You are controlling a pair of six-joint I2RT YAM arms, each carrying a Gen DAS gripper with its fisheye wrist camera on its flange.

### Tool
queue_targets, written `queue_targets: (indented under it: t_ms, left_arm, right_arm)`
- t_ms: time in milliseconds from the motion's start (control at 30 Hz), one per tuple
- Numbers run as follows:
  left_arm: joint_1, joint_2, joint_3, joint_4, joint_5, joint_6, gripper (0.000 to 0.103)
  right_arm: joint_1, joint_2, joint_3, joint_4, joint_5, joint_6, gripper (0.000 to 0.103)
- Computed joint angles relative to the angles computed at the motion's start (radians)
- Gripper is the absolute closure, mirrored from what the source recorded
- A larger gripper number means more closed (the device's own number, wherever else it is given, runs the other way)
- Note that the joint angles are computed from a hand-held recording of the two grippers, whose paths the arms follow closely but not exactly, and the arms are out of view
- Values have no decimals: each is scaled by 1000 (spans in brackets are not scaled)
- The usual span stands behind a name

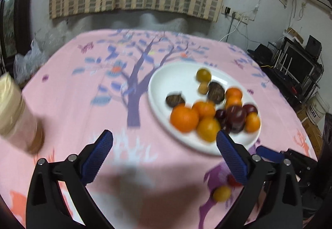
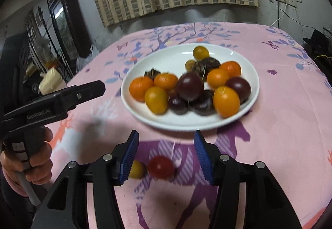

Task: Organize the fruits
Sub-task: 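Drop the yellow plum and dark red plum onto the white plate, then grasp a small yellow plum with the left tool while the right tool grasps a red cherry tomato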

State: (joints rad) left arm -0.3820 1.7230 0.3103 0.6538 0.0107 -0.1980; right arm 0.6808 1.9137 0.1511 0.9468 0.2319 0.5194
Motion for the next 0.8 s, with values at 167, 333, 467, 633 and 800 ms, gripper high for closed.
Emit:
queue_targets:
  t_ms: [167, 333, 467, 633, 800]
  left_arm:
    - [-24, 85, -54, 94, -64, 15, 5]
    - [-29, 88, -73, 125, -66, 26, 5]
    - [-29, 83, -74, 120, -64, 25, 5]
    - [-25, 86, -76, 127, -60, 23, 5]
    - [-24, 89, -68, 110, -62, 25, 5]
  right_arm:
    - [35, 43, 13, -11, 15, 22, 50]
    - [35, 43, 21, -39, 5, 17, 51]
    - [45, 58, 46, -82, 4, 9, 54]
    - [52, 69, 48, -83, 11, 12, 60]
    - [54, 90, 67, -112, -8, 13, 64]
